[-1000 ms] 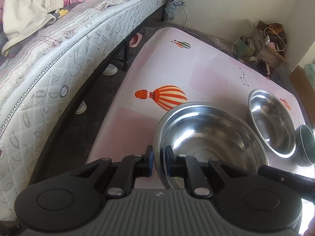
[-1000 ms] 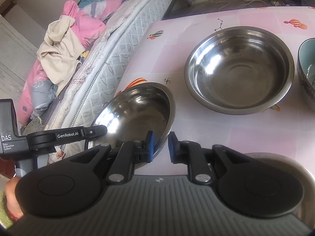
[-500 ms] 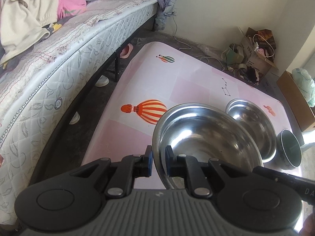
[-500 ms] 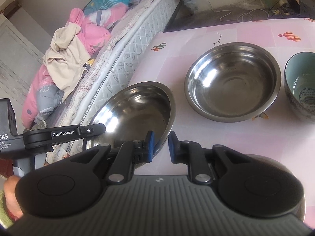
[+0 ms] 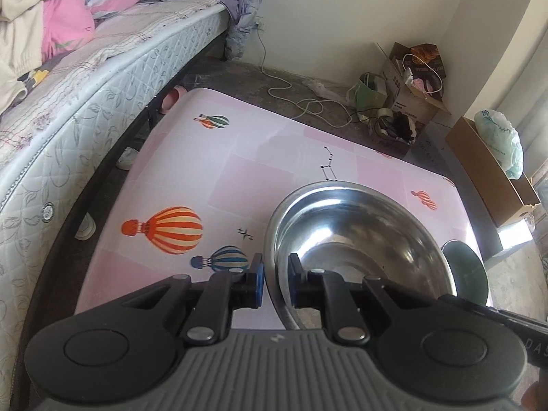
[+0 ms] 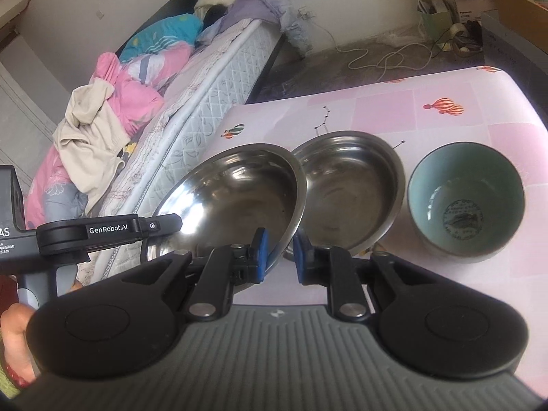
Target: Organize plates and bowls
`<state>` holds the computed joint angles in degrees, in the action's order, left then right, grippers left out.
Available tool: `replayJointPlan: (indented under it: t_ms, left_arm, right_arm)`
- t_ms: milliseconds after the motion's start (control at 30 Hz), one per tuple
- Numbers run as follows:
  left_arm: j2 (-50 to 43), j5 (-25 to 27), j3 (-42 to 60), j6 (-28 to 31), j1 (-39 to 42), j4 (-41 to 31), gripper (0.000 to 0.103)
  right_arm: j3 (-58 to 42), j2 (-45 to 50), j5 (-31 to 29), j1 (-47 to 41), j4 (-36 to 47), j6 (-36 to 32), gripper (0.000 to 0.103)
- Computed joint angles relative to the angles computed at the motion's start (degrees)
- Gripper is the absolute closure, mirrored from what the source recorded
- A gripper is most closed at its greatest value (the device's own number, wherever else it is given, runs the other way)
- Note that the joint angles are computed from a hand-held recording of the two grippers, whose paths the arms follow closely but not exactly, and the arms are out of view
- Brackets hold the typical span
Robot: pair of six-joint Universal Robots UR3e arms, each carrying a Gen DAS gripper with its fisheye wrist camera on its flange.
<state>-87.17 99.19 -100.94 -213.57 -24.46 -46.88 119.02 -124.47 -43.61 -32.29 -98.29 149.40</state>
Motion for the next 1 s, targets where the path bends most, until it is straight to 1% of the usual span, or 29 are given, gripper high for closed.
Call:
replayJointPlan:
  t_ms: [133, 367, 533, 633, 733, 800, 1000]
  left_arm:
    - [-7.52, -1.10, 5.59, -0.26, -1.04, 1.07, 0.089]
    - [-16.15, -2.16, 11.96, -0.69, -1.57, 1.33, 0.089]
    - [-19.89, -1.59, 14.40, -1.17, -2.35, 1.91, 0.089]
    - [-20.85, -1.23, 14.77, -1.08, -2.57, 2.42, 0.084]
    - [-21.59, -0.71, 15.54, -1.05, -2.97, 2.41, 0.079]
    - [-21.53, -0.61, 15.42, -0.92, -3.06, 2.73, 0.074]
    - [-20.04, -0.55, 13.72, -0.11, -3.04, 4.68, 0.069]
  right_arm:
    - [0.35, 2.67, -2.16, -1.64, -3.79, 0.30, 0.085]
    - [1.11, 10.60, -7.26, 1.05, -17.15, 5.60, 0.085]
    - [1.85, 15.35, -11.14, 4.40, -26.40, 9.19, 0.084]
    - [2.09, 17.93, -13.03, 6.33, -31.08, 10.86, 0.084]
    - [2.03, 19.70, -14.28, 7.82, -33.79, 12.13, 0.083]
    - [1.88, 20.74, -15.04, 8.75, -35.25, 12.82, 0.082]
    - [1.96, 21.49, -16.19, 10.37, -37.92, 13.76, 0.076]
